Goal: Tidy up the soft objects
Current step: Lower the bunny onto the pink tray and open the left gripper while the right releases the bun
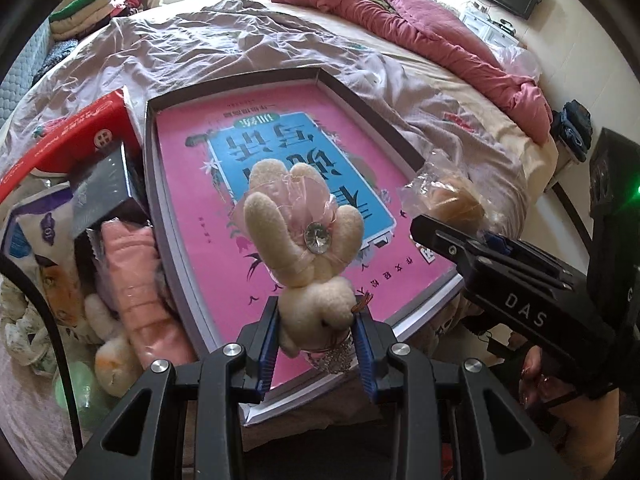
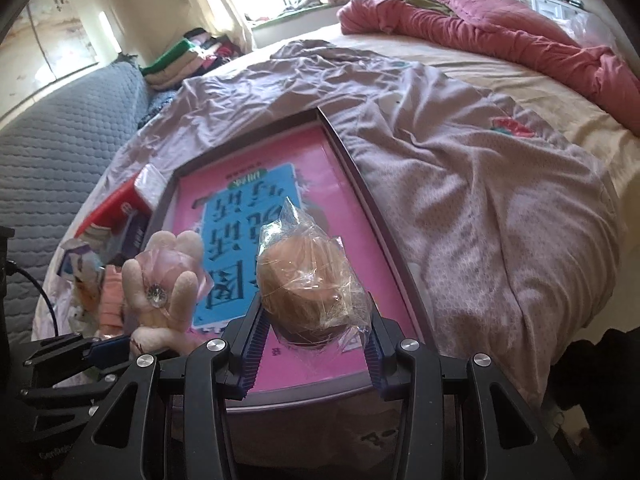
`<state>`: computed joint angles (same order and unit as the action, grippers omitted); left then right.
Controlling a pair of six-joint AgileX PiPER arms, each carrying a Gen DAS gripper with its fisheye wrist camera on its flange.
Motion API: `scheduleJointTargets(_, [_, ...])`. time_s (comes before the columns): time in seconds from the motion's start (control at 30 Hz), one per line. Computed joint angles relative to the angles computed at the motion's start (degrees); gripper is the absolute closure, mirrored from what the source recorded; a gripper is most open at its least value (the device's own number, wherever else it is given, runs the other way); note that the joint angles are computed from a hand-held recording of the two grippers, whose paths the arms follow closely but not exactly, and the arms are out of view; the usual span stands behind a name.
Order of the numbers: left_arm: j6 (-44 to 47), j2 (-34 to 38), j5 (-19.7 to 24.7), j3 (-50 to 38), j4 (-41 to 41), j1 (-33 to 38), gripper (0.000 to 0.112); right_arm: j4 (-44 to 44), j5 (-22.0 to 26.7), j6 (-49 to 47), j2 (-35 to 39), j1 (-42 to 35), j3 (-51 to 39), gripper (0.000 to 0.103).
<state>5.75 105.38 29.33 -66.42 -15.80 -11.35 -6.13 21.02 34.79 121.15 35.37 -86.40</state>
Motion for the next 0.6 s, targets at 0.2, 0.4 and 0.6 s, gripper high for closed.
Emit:
scheduleJointTargets(0.2, [2.0,1.0,0.0,-0.2,-2.0,0.6,0.077,-0.4,1.5,-0.6,1.5,0.2,-1.6,0.056])
scheduleJointTargets(0.4, [1.4,1.2,-0.4,-0.3,-1.0,-0.1,0.076,-2.1,1.7,0.7,1.8,0.5,-1.9,0.056])
scheduleJointTargets(0.6, [0.8,1.5,-0.1,-0.6,-0.7,0.1,0.075,-2.3,1.9,0.7,2.2,0.4,-2.5,0.055])
